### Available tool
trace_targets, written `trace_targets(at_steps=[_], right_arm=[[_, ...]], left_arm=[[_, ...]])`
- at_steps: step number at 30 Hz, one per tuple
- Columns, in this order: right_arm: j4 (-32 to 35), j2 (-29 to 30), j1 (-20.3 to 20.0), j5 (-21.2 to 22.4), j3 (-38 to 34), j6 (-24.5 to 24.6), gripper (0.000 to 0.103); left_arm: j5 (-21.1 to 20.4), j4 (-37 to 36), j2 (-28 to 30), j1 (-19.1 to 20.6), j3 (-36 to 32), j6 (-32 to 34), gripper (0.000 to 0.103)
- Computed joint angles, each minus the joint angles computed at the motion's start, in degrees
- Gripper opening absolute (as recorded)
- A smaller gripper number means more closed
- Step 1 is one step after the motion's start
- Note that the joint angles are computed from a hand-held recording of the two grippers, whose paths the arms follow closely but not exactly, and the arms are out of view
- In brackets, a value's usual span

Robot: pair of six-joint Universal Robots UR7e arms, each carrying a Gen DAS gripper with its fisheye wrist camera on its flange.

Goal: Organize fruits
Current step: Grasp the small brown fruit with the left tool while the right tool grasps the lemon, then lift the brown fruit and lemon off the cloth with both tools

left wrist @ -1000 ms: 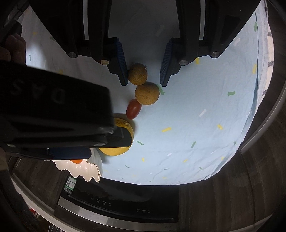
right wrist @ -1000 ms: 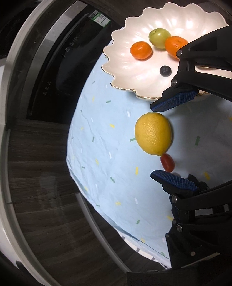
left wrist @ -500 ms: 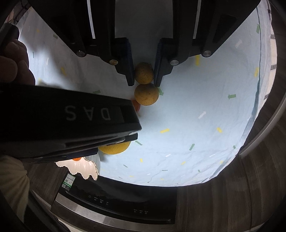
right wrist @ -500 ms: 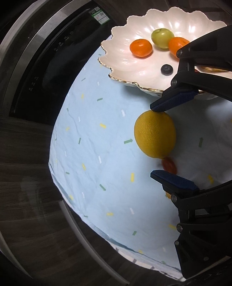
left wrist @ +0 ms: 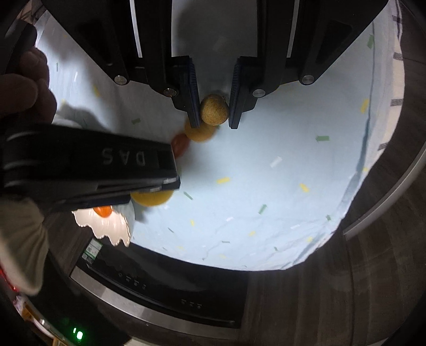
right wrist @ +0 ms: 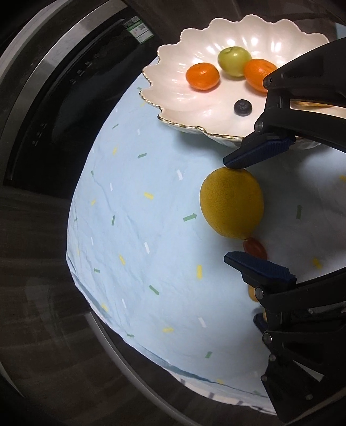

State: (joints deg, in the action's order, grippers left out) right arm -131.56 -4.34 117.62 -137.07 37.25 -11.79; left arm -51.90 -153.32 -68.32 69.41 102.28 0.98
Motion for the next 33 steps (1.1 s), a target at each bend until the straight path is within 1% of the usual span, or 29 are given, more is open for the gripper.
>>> trace_targets(at_steps=[3,8,10,11,15,16,25,31,32,33], right_arm=[[4.18,2.14,0.25,-1.73,-4.32,1.85,0.066],[9.35,6.40,0.73,-5.24,-11.86,2.54,0.066],[9.54,7.39,0.86,-6.59,-13.29,2.33,0.063],[9.36,7.82,0.88,-7.29,-13.86,1.86,0.059],[9.18,8.23,0.83,-7.54,-14.62,1.06,0.058],[9.09,8.17,0.87,-7.52,-14.53,0.98,0.057],[2.75,2.76,1.03,-5.04,-4.28,1.41,0.054],[-2.05,-0.32,1.74,-3.62,1.34,0.74,0.052],[-2.82,-0.85,1.90,-3.33,2.23,0.52,0.043],[-3.22,-1.05,2.05,-3.12,2.53,0.10,0.027]], left_arm=[[0.00,0.00,-0.23,0.35,-0.54,-0.39,0.022],[0.24,0.80,-0.05,0.81,-1.73,-1.40,0.022],[0.66,0.50,0.02,0.90,-2.14,-1.40,0.022],[0.76,0.31,0.03,0.97,-2.34,-1.35,0.022],[1.10,0.11,0.14,1.19,-3.00,-1.75,0.022],[1.17,0.01,0.12,1.24,-3.12,-1.77,0.022],[1.97,-1.00,-0.05,0.79,-3.03,-0.93,0.022],[3.61,-1.50,-0.80,-0.31,-2.42,-0.77,0.022],[3.94,-1.63,-0.94,-0.51,-2.36,-0.67,0.022],[4.08,-1.67,-0.99,-0.57,-2.41,-0.56,0.022]])
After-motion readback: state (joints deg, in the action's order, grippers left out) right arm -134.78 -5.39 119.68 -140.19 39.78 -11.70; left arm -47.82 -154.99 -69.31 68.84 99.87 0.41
